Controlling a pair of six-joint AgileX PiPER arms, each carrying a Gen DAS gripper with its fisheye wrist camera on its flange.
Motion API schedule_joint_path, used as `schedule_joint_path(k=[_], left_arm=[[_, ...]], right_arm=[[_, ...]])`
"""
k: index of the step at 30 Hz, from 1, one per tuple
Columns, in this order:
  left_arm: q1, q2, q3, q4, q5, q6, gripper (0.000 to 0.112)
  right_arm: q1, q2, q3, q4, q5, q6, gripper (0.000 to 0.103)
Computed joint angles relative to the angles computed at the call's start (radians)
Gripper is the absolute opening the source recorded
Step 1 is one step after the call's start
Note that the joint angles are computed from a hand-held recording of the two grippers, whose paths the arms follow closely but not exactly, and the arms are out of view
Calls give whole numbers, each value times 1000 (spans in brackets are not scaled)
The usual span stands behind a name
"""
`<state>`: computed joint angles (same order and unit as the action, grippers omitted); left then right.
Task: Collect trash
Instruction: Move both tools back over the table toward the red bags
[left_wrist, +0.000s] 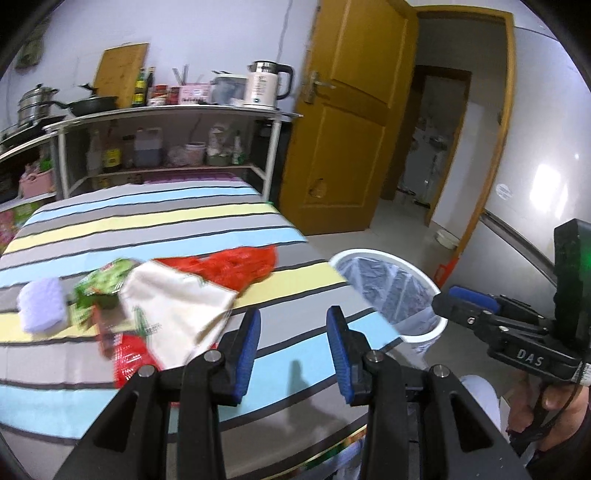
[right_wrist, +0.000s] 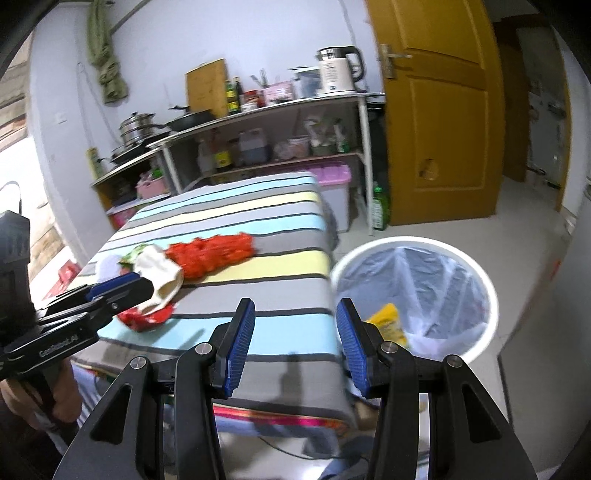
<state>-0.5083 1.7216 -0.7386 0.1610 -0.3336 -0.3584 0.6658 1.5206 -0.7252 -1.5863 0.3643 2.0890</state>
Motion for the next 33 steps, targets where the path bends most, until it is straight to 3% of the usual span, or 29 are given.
schedule_joint_path(k=[15,19,24,29,33], left_arm=[[214,17,121,-44,-70,36,42],[232,51,107,-3,-69,0,48],[238,94,66,71,-37,-83,48],[267,125,33,240,-28,-269,48],[259,127,39,271,-44,-281,45]], right_arm=[[41,150,-150,28,-86,-88,47],[37,173,-170,37,-106,-110,47],[26,199,-203,100,-128,-184,47],[3,245,-259,157,-175,-262,47],[-8,299,-323,260,-216,-390,47]])
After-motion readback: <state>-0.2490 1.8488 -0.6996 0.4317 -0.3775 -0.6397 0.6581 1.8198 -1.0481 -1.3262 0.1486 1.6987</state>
